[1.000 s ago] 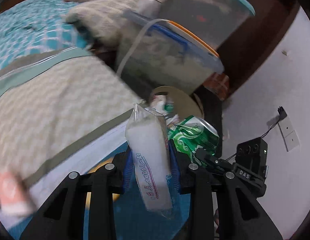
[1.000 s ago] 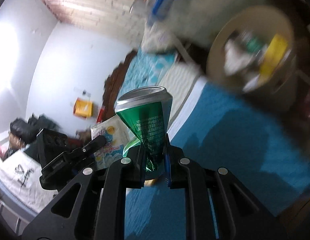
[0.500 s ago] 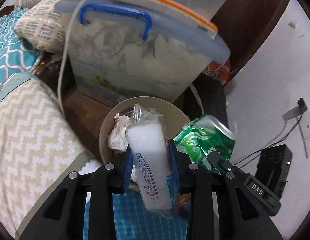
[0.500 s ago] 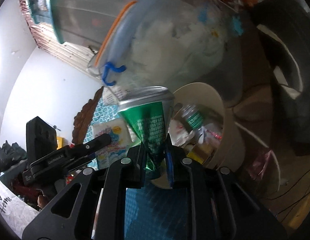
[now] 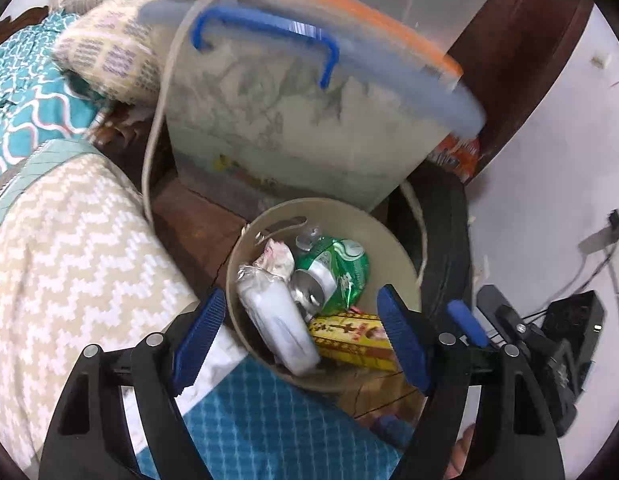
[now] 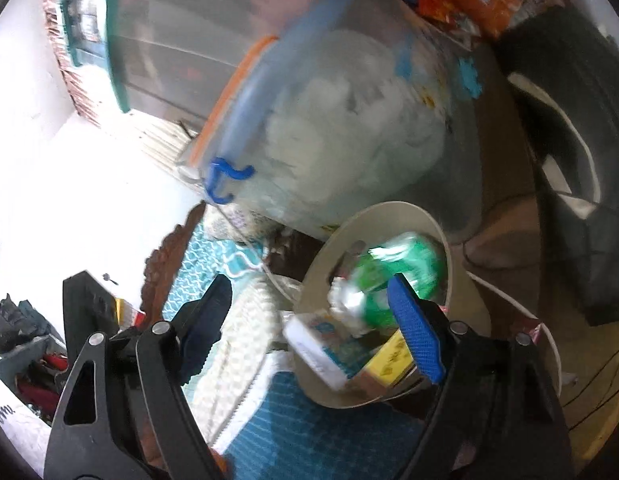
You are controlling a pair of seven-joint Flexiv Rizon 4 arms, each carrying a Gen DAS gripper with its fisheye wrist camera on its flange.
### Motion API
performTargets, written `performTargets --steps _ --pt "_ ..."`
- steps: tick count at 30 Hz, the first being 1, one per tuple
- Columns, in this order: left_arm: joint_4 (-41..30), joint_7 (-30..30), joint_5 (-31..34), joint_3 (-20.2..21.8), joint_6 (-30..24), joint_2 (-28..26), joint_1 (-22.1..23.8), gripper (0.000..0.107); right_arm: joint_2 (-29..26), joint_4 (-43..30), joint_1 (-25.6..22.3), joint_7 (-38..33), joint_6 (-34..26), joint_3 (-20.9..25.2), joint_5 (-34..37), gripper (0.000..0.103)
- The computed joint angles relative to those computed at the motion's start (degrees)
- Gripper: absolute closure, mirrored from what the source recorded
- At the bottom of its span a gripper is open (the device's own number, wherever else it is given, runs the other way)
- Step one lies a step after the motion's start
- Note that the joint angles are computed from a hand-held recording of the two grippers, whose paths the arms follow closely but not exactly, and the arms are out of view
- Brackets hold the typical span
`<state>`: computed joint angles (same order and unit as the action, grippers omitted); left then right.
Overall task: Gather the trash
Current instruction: 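Move the left tool to the pink paper cup while the right tool approaches the bread crust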
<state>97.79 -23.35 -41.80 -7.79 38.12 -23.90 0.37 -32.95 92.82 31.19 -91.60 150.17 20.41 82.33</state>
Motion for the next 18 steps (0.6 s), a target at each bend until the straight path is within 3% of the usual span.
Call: performTargets --steps 6,10,12,14,18 --pt "2.12 10.08 -12.75 2.93 -11.59 6.14 8.52 0.032 -0.86 -4.10 3.14 -3.91 0.32 0.51 -1.37 0.023" --pt "1.21 12.69 -17.96 6.67 -12.96 6.70 13.01 0.032 -2.57 -8.14 3.76 -7.19 -4.17 1.02 -2.13 0.023" --pt "0.38 11.25 -19.70 8.09 -9.87 6.01 14.81 0.032 -3.72 -10.67 3.78 -9.23 -7.77 1.23 -2.18 0.023" --pt "-1.19 8.16 -20.16 9.30 -3.26 4.25 16.16 0.032 -5.31 -14.48 3.62 -13.08 -12.50 1.54 -1.10 0.023" --pt "-3.68 3.55 -15.98 10.74 9.02 0.24 18.77 0.032 -9.05 -23.00 1.97 -24.28 -20.33 3.71 4.45 0.023"
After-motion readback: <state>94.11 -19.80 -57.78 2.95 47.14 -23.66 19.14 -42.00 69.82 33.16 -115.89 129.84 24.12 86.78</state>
